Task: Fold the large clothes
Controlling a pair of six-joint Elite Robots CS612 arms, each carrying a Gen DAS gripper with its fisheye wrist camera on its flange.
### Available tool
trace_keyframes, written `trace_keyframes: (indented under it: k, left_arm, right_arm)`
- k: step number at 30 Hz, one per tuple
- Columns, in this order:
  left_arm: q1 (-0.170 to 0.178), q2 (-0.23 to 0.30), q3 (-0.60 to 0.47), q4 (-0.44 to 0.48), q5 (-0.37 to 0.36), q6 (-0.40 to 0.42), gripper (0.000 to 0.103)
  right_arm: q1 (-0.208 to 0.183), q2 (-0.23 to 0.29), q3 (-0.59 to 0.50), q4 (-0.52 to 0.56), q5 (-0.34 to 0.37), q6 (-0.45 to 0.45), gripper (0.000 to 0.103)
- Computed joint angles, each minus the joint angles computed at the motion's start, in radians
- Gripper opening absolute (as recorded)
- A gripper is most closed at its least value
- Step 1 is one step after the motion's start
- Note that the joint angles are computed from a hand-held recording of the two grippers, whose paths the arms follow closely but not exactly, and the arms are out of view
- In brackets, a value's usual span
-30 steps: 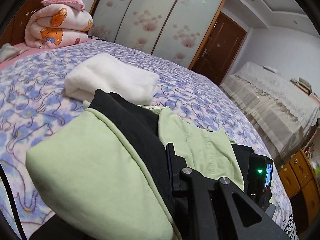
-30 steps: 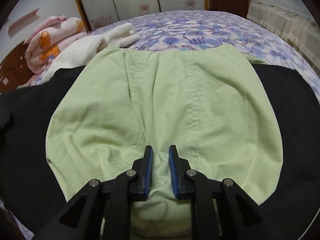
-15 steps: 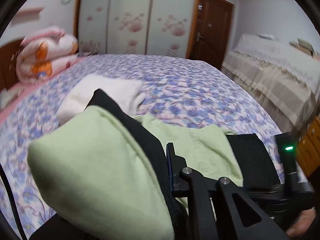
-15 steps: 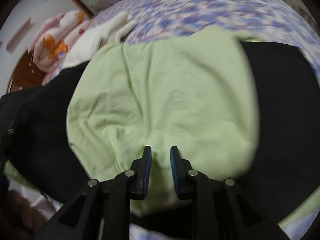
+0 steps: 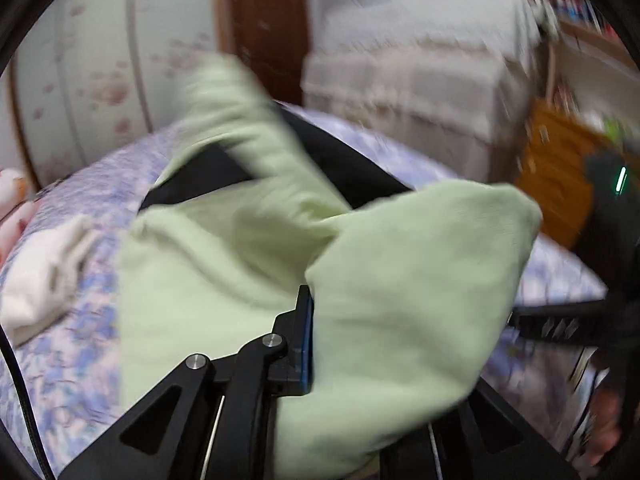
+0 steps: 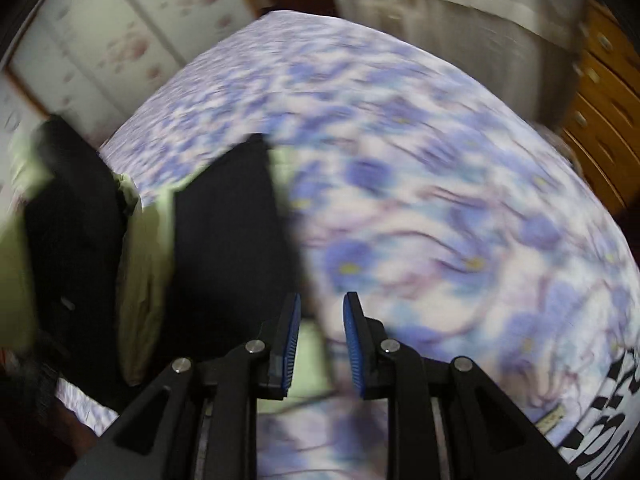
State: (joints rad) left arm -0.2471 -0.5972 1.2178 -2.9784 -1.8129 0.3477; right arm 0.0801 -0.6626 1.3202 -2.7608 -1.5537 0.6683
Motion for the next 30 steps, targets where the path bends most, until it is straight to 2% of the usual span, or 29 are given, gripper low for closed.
trace_keyframes:
  k: [4, 6, 8, 9, 10, 16, 18, 20, 22, 26, 30]
  left_arm:
    - [-0.023, 0.026, -0.004, 0.118, 0.066, 0.074, 0.011]
    - [-0.020, 0.028, -0.004, 0.127, 0.063, 0.083, 0.016]
    - [-0.011, 0.017, -0.004, 0.167, 0.017, 0.082, 0.035]
    - [-0.007, 0.010, -0.009, 0.207, -0.001, 0.076, 0.061]
    - [-0.002, -0.001, -0.001, 0.220, -0.010, 0.068, 0.080]
    - [0.038, -0.057, 0.029, 0.237, -0.109, 0.020, 0.082]
    - [0.063, -0.070, 0.030, 0.235, -0.140, -0.035, 0.083]
    - [0.087, -0.074, 0.020, 0.233, -0.135, -0.091, 0.083]
    - [0.111, -0.068, -0.001, 0.245, -0.113, -0.156, 0.083]
    - [0.139, -0.038, -0.057, 0.303, -0.034, -0.239, 0.083]
    - [0.166, 0.002, -0.128, 0.418, -0.058, -0.299, 0.083]
  right_arm:
    - [-0.010, 0.010, 0.017, 0.002, 0.019, 0.017, 0.022]
    - [-0.012, 0.018, 0.013, -0.010, 0.036, 0.016, 0.022]
    - [-0.011, 0.022, 0.009, -0.026, 0.041, 0.011, 0.022]
    - [-0.011, 0.022, 0.009, -0.032, 0.043, 0.009, 0.022]
    - [-0.010, 0.021, 0.007, -0.038, 0.042, 0.007, 0.022]
    - [-0.005, 0.008, 0.002, -0.088, 0.047, -0.014, 0.024]
    - [-0.004, 0.004, 0.003, -0.117, 0.057, -0.023, 0.035]
    - [-0.003, -0.002, 0.004, -0.152, 0.082, -0.028, 0.045]
    - [-0.004, -0.002, 0.002, -0.170, 0.115, -0.036, 0.049]
    - [-0.001, 0.018, -0.050, -0.090, 0.172, -0.081, 0.051]
    - [-0.006, 0.065, -0.133, 0.069, 0.263, -0.114, 0.051]
